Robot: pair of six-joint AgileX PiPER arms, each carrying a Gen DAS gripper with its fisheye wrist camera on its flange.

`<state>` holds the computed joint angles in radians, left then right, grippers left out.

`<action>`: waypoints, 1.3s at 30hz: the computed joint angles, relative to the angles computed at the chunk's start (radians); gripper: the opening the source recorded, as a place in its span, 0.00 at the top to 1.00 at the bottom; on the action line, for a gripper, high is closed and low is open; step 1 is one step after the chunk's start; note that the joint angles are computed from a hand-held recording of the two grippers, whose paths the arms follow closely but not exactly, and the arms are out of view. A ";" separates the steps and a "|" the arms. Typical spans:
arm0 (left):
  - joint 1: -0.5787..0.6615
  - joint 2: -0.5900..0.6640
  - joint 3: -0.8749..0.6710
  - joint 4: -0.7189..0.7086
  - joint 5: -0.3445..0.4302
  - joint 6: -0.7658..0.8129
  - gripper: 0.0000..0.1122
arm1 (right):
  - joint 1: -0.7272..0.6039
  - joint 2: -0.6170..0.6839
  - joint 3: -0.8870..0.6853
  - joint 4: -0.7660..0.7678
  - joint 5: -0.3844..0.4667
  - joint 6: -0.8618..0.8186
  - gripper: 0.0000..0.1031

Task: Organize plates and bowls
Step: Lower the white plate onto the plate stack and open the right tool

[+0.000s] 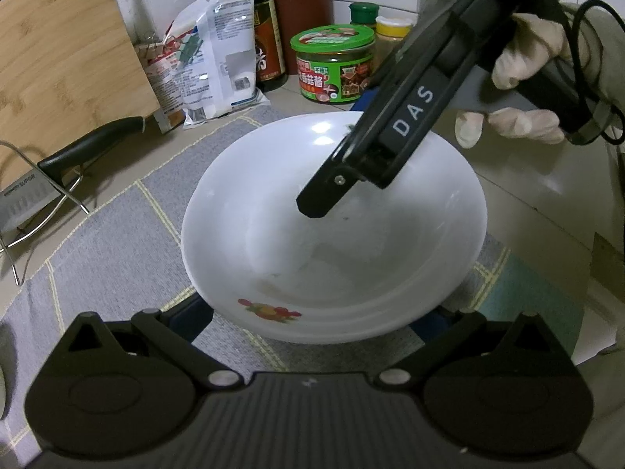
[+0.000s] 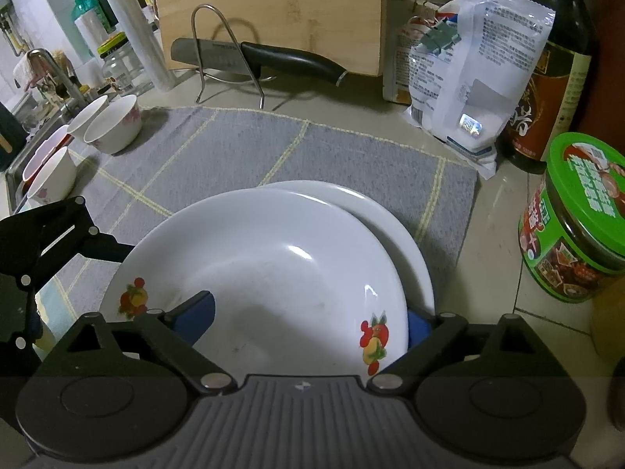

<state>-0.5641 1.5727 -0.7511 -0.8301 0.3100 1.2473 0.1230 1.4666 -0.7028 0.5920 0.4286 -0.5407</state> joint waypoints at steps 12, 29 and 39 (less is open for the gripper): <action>0.000 -0.003 0.006 -0.027 -0.008 0.025 0.09 | -0.012 -0.027 0.015 0.009 0.024 0.010 0.02; -0.010 -0.021 0.021 -0.023 -0.028 0.019 0.09 | -0.002 -0.079 0.038 -0.061 0.035 0.084 0.01; 0.000 -0.030 0.033 -0.079 -0.027 0.081 0.09 | 0.004 -0.104 0.047 -0.099 0.042 0.122 0.01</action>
<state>-0.5640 1.5423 -0.7182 -0.9091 0.2826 1.3287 0.1268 1.3624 -0.6554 0.4933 0.4708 -0.4185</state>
